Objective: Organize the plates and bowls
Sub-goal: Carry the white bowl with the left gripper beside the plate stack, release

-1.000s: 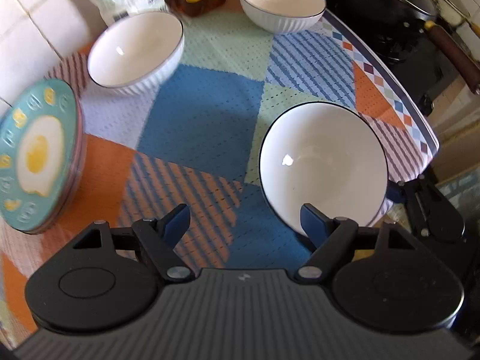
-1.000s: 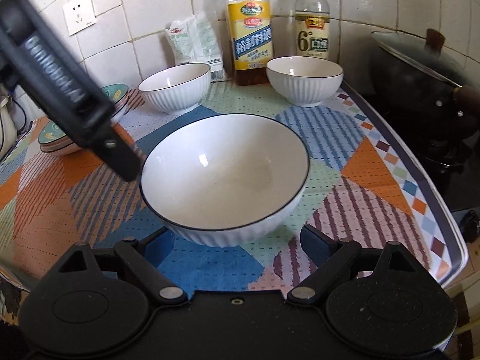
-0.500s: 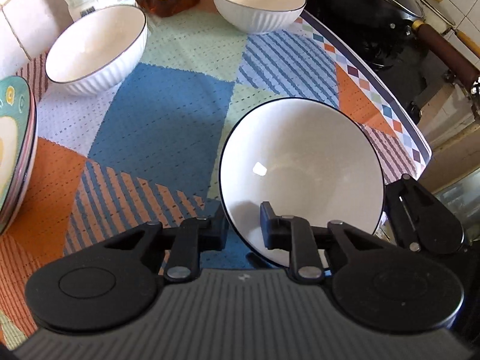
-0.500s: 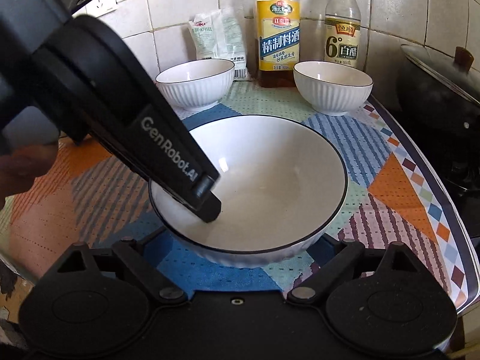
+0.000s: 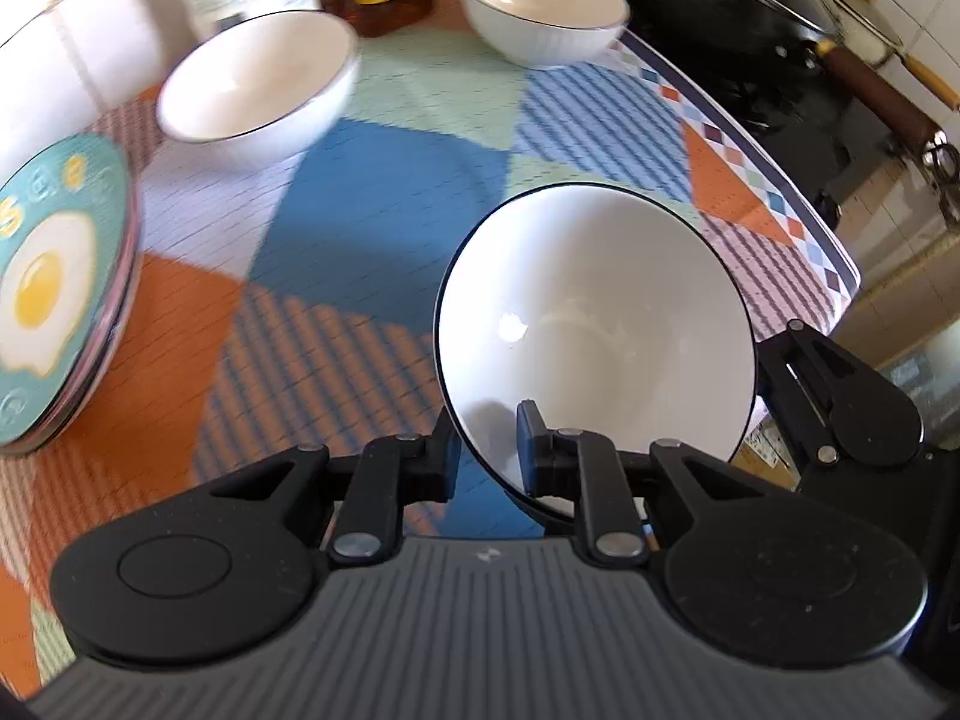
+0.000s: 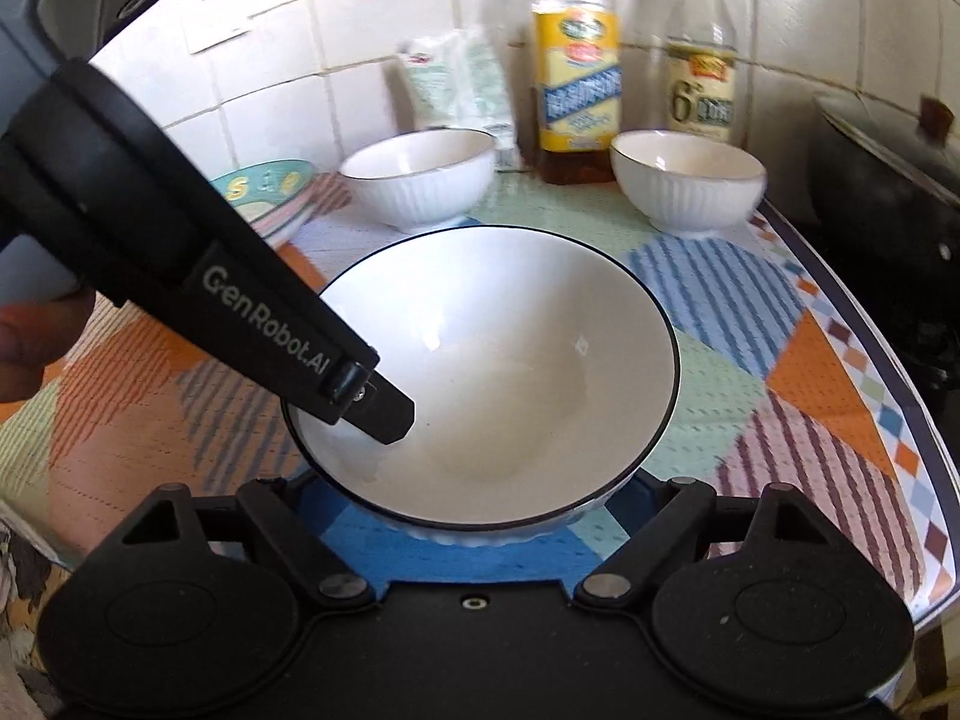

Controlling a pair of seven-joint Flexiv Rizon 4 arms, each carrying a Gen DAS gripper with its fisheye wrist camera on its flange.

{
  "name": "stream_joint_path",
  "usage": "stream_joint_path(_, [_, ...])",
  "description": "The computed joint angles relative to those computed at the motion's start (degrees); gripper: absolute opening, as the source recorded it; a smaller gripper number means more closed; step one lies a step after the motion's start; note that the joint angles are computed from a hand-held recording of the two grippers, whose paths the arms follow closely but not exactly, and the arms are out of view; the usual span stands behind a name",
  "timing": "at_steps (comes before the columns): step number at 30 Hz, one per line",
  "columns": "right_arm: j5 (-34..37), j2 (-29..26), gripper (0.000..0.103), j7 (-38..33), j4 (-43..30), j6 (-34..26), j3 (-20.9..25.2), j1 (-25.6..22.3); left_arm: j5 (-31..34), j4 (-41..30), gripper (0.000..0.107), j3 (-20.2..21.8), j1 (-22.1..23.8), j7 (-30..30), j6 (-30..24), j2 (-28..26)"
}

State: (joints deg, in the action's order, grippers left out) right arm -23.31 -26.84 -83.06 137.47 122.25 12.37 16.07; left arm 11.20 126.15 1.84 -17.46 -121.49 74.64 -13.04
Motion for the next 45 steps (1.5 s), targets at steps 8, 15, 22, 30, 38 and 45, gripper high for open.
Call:
stream_joint_path(8, [-7.74, -0.35, 0.09, -0.77, -1.2, -1.56, 2.39, -1.46, -1.19, 7.6, 0.018, 1.08, 2.48, -5.14, 4.03, 4.77])
stream_joint_path(15, [-12.15, -1.78, 0.09, -1.13, -3.42, -3.17, 4.05, -0.68, -0.17, 13.41, 0.018, 2.64, 5.07, -9.86, 8.66, 7.55])
stream_joint_path(22, [-13.83, -4.44, 0.09, -2.59, -6.79, -5.73, 4.44, 1.65, -1.02, 16.05, 0.018, 2.08, 8.43, -9.92, 8.47, 7.93])
stream_joint_path(30, [-12.51, -3.44, 0.09, -2.17, -6.79, -9.67, 5.7, 1.53, -11.94, 17.82, 0.02, -0.71, 9.72, -3.06, 6.39, 8.92])
stream_joint_path(38, [-15.21, 0.66, 0.09, 2.86, -3.08, -10.69, 11.7, -9.25, -8.08, 18.03, 0.022, -0.38, 10.13, -3.8, 2.08, 14.82])
stream_joint_path(45, [-14.49, 4.47, 0.09, 8.64, -0.86, -5.33, 8.24, -8.14, -11.3, 19.77, 0.022, -0.36, 11.56, 1.05, 0.67, 20.89])
